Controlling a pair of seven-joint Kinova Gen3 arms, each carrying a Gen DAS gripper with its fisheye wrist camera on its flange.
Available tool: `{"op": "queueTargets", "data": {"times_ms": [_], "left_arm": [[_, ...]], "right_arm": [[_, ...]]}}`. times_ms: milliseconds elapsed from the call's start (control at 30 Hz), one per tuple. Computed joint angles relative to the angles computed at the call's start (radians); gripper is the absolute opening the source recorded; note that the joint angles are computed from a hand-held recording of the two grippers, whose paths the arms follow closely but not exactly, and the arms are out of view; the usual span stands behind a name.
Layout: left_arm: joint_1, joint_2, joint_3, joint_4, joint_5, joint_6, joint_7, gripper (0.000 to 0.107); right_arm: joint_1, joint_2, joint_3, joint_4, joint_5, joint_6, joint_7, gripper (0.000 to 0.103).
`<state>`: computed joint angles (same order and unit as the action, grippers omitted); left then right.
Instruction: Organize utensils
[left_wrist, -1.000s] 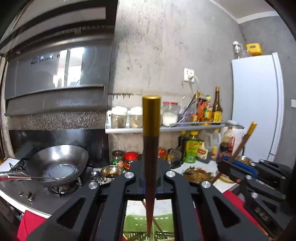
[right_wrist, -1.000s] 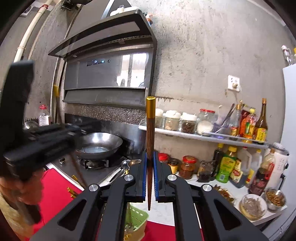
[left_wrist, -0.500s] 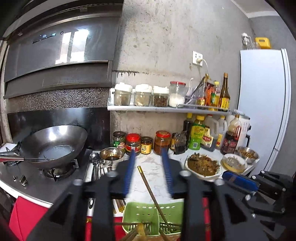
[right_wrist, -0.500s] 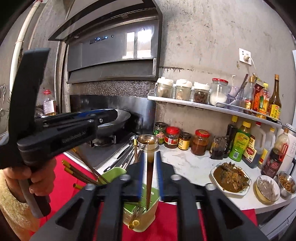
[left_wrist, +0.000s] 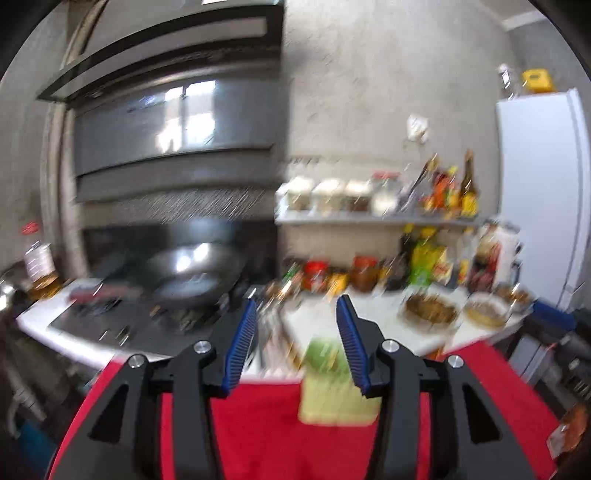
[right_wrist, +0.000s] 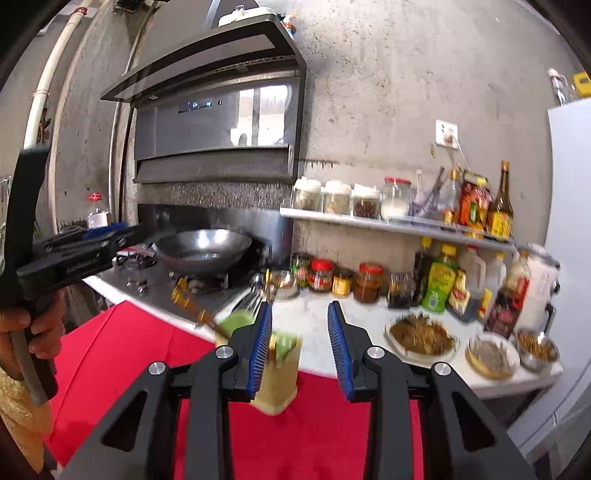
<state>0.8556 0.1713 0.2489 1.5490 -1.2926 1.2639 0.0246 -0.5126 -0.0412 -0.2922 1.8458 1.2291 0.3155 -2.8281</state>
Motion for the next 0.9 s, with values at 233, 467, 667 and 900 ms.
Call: {"op": "queueTargets", "data": {"times_ms": [233, 467, 667, 900], "left_arm": [[0.085, 0.025, 0.047, 0.11, 0.21, 0.11, 0.117, 0.046], [0.173, 0.04, 0.073, 0.174, 0.259, 0.13, 0.243, 0.078], [0.26, 0.077, 0.087, 0.136, 0.291, 0.238, 0.261, 0.097], [0.288, 0.077, 0.08, 0.104, 0.34, 0.28, 0.242, 0.097]], "right_arm": [[-0.021, -0.073, -0.093, 0.193, 0.015, 0.082, -0.153, 0.056], [-0.056, -0.127, -0.166, 0.289, -0.01, 0.168, -0.255, 0.082], [-0.062, -0.172, -0.194, 0.296, -0.169, 0.245, -0.157, 0.091], [-0.021, -0.187, -0.244, 0.288, -0.23, 0.318, -0.119, 0.092]]}}
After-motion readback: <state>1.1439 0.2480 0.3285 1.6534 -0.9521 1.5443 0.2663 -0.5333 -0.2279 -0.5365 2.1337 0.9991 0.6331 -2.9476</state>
